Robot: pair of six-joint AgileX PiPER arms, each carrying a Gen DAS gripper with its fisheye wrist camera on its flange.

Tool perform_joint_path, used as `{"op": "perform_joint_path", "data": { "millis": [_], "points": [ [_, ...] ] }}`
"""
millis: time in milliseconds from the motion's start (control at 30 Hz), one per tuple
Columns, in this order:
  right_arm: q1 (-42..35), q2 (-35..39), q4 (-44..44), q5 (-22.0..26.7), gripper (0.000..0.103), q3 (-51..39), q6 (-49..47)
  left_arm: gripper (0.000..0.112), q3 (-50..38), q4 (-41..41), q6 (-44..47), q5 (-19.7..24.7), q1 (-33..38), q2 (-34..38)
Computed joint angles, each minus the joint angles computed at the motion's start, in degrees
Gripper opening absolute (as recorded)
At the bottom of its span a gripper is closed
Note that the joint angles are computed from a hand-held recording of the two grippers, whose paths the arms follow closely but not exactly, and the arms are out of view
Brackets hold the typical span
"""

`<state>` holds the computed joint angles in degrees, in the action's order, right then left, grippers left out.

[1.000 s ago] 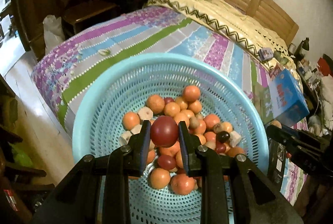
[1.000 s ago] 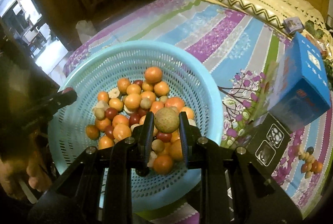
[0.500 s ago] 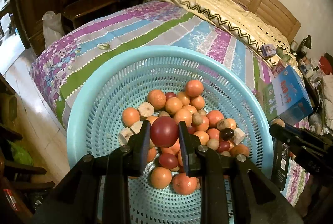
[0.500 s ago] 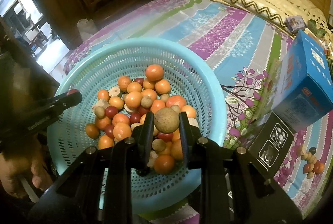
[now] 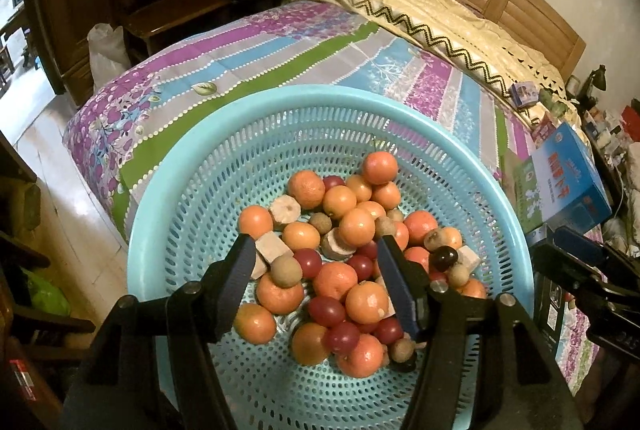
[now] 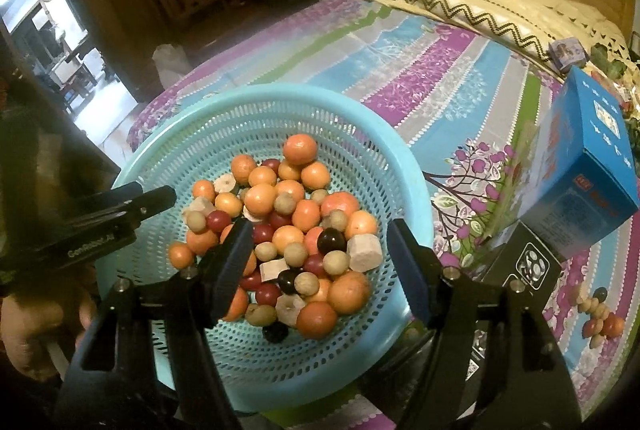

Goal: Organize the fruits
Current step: 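Move both open tools back to the fruit row on the bedspread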

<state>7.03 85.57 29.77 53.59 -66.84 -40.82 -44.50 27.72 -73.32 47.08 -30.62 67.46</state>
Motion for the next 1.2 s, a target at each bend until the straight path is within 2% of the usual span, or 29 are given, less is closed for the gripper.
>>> {"op": "perform_joint_path", "data": {
  "millis": [133,233,300,367,433,533,600,700,833,900,933,967,1067,1200],
  "points": [
    [-1.2,-1.3,2.1,0.3,0.070,1.0,-2.7,0.071,-0.1,1.4,-1.7,0.4,-1.0,0.2],
    [-3.5,-5.7,5.6,-2.3,0.070,4.7,-8.2,0.071,-0.5,4.0,-4.9,1.8,-3.7,-0.1],
    [-6.1,-9.9,8.0,-5.0,0.071,8.2,-12.9,0.071,-0.8,9.4,-10.5,3.8,-8.0,-1.2],
    [-9.9,-13.5,10.9,-6.3,0.073,11.6,-17.8,0.071,-0.7,18.8,-20.1,7.7,-15.7,-2.1],
    [-15.5,-16.3,14.5,-5.9,0.073,14.6,-23.7,0.081,-0.7,28.2,-28.7,11.8,-23.6,-2.3],
    [-25.6,-18.5,19.4,-3.2,0.073,18.1,-32.5,0.085,-3.4,34.4,-32.8,14.8,-29.5,0.6],
    [-33.1,-18.2,21.7,-0.2,0.073,19.3,-38.6,0.085,-6.6,36.4,-32.0,13.4,-31.5,3.6],
    [-46.1,-14.3,24.0,5.0,0.072,19.5,-48.3,0.090,-12.6,37.4,-28.4,7.7,-33.4,9.1],
    [-57.6,-6.5,24.0,5.4,0.072,16.9,-52.4,0.090,-23.5,34.6,-20.3,0.3,-35.0,20.2],
    [-62.1,1.2,24.2,2.6,0.054,13.3,-52.1,0.090,-28.2,31.2,-16.4,-2.8,-34.7,25.0],
    [-63.2,4.3,23.8,1.3,0.039,11.6,-51.4,0.090,-30.9,28.4,-13.7,-4.7,-34.2,27.7],
    [-63.6,7.6,22.9,0.0,0.035,9.1,-49.5,0.090,-33.8,25.2,-10.9,-6.5,-33.8,30.6],
    [-62.1,18.7,20.3,-2.9,0.035,0.0,-43.3,0.090,-40.9,15.5,-2.9,-9.9,-32.1,37.7],
    [-58.1,27.4,17.6,-3.5,0.037,-8.7,-39.1,0.090,-48.5,5.4,4.9,-10.6,-30.8,45.5]
  ]
}}
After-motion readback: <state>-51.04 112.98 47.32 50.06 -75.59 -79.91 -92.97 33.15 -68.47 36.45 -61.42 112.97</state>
